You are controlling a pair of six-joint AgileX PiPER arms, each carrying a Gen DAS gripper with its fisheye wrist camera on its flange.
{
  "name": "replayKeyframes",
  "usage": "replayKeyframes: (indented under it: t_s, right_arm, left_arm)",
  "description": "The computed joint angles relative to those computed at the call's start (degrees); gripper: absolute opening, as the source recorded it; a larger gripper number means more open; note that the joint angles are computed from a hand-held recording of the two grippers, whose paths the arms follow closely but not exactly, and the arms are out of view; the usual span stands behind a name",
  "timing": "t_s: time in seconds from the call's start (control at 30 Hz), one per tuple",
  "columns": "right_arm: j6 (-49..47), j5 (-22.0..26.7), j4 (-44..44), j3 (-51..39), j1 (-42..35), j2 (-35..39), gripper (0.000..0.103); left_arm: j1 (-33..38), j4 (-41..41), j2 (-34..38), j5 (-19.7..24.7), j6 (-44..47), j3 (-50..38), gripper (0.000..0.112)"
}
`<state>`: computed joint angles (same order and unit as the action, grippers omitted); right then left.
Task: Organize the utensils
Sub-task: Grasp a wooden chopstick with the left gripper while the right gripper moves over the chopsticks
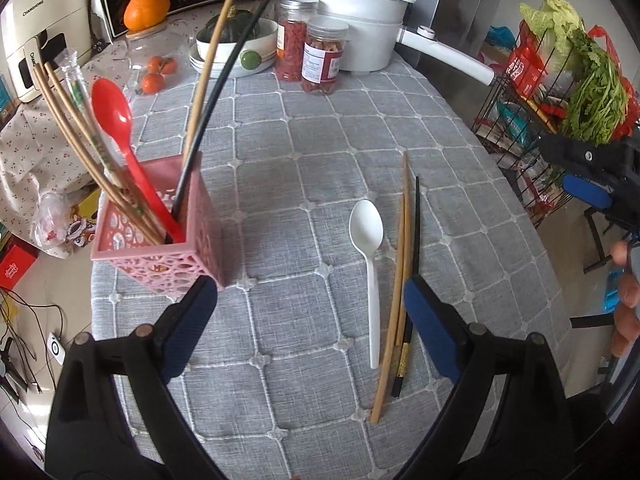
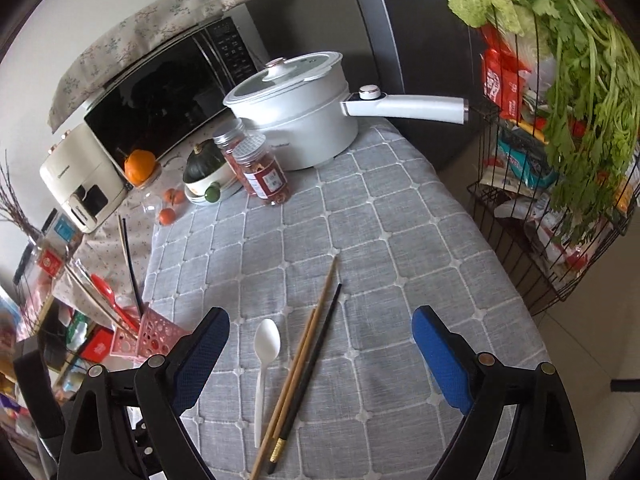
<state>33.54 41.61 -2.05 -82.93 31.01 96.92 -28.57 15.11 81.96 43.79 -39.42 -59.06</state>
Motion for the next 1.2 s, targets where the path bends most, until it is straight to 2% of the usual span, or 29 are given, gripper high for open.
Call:
replayKeyframes:
  t_s: [0.1,0.2,0.33,0.43,0.47,0.67,0.83,0.93,1.1,1.2]
  right_arm:
    - [-5.3,3.7,4.5,-2.4,-3.3,2.3,0.094]
    - [-7.7,5.2,6.8,-3.2,-5.6,3.8,0.094]
    - [-13.6,7.6,14.9,-4.9,-9.2,7.2,0.094]
    - [-15.6,10.5,17.2,-7.2,-10.9,10.5,0.094]
    - [-15.3,11.2,16.8,-7.8,-11.2,11.3,0.094]
    - [-16.3,13.5,17.7,-9.2,-13.8,14.5,0.094]
    - [-16.7,14.5,20.4,-9.7,-15.9,16.3,0.094]
    - [-17.3,15.0,21.7,-10.6,-16.2,17.2,0.094]
    - [-17.5,15.3,22.0,-12.0,-16.0,18.1,0.094]
    - [-17.8,15.3,22.1,-12.3,-16.3,18.4,0.094]
  left_arm:
    - [-0.2,-1.2,1.9,-0.1,0.7,-1.2,0.094]
    - [0.3,-3.5,4.0,-0.4,2.1,-2.8,0.094]
    - [1.5,-8.3,7.7,-0.7,5.5,-5.8,0.094]
    - [1.2,-8.6,10.8,-0.6,6.1,-8.0,0.092]
    - [1.0,-8.6,11.8,-0.5,6.3,-8.7,0.089]
    - [2.6,-13.2,17.7,0.0,12.4,-14.5,0.048]
    - [4.3,-17.1,24.2,1.5,16.5,-22.2,0.025]
    - [4.6,-19.1,28.1,2.9,18.4,-27.2,0.017]
    - [3.4,-20.6,34.5,7.5,20.2,-36.0,0.012]
    - [2.2,-18.6,37.0,10.8,19.6,-39.1,0.011]
